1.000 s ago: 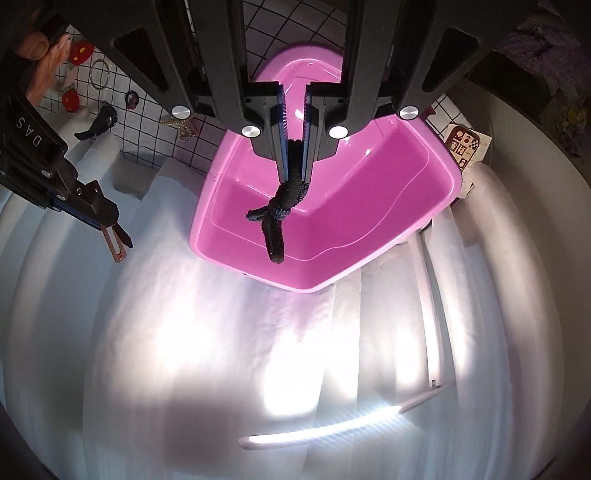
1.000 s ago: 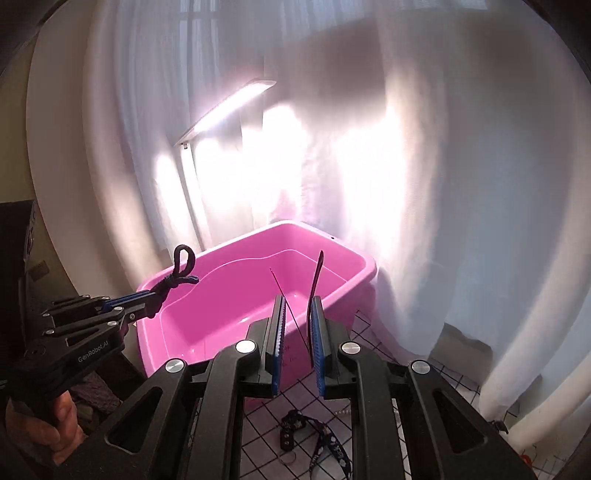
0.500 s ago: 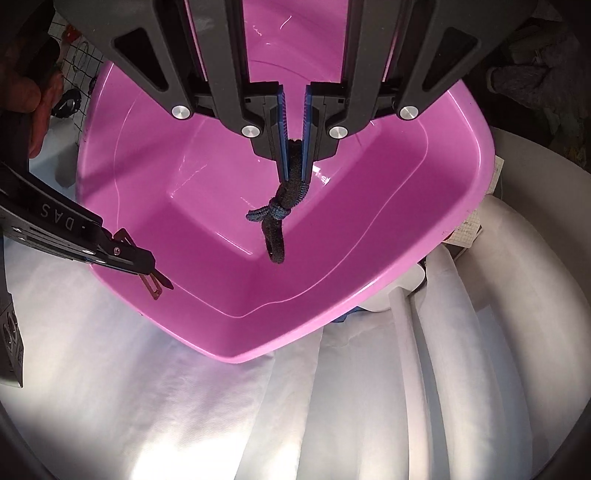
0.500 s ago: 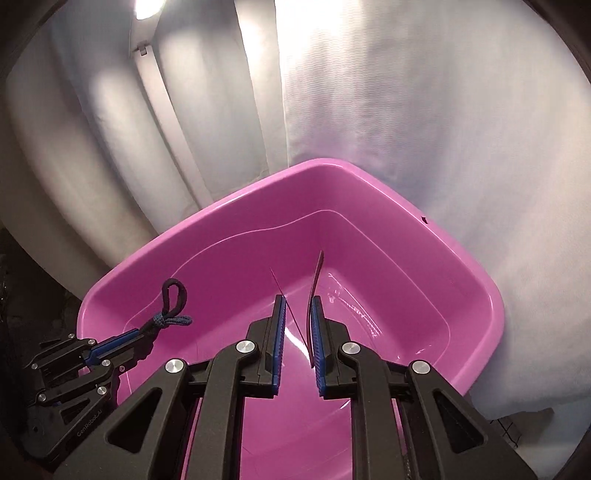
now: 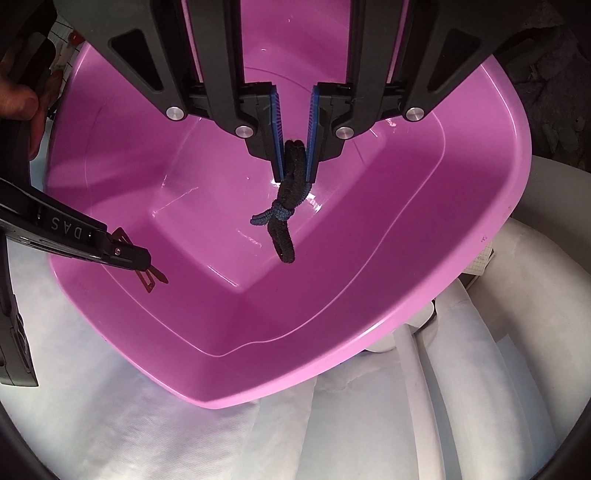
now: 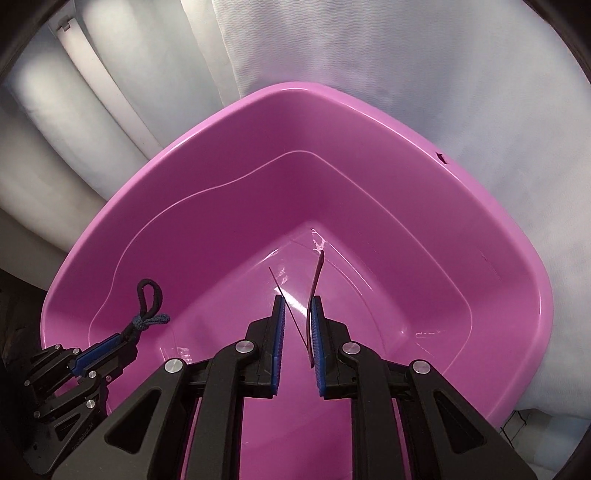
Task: Organize jewelry
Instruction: 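Carry both items into the pink tub and open both tools, then withdraw both tools from the tub back over the table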
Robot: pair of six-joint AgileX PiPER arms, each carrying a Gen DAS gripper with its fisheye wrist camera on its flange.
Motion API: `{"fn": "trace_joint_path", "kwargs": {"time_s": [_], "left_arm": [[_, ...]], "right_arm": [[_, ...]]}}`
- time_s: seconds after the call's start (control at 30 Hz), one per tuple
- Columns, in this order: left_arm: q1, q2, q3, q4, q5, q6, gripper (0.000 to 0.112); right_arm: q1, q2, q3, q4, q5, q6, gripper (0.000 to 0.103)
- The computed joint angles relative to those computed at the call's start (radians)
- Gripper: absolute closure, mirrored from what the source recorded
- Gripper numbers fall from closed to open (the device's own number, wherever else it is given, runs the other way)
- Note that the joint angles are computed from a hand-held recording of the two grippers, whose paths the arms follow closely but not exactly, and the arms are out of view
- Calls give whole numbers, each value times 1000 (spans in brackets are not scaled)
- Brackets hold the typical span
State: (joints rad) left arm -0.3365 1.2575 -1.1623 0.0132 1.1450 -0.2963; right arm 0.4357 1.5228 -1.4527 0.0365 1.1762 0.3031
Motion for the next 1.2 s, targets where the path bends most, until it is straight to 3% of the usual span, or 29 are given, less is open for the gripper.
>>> {"fn": "trace_joint_path", "kwargs": {"time_s": [0.07, 0.13, 0.2, 0.67, 0.77, 1.2], "left_arm": [[4, -2, 0, 2, 4, -4, 87], [4, 0, -8, 6, 14, -12, 59], [-4, -20, -6, 18, 0, -23, 44], [-8, -39, -1, 36, 3, -30, 44], [-4, -62, 2, 34, 4, -32, 42], [-77, -191, -3, 122, 69, -121, 35]], "right_arm": [[4, 13, -3, 0, 1, 2, 75], [19, 17, -9, -19, -2, 14, 55], [23, 16, -8, -20, -4, 15, 53], [31, -32, 25, -21, -10, 33, 53], [40, -58, -8, -24, 28, 48, 53], [128, -290, 93, -96, 9, 243, 46]]}}
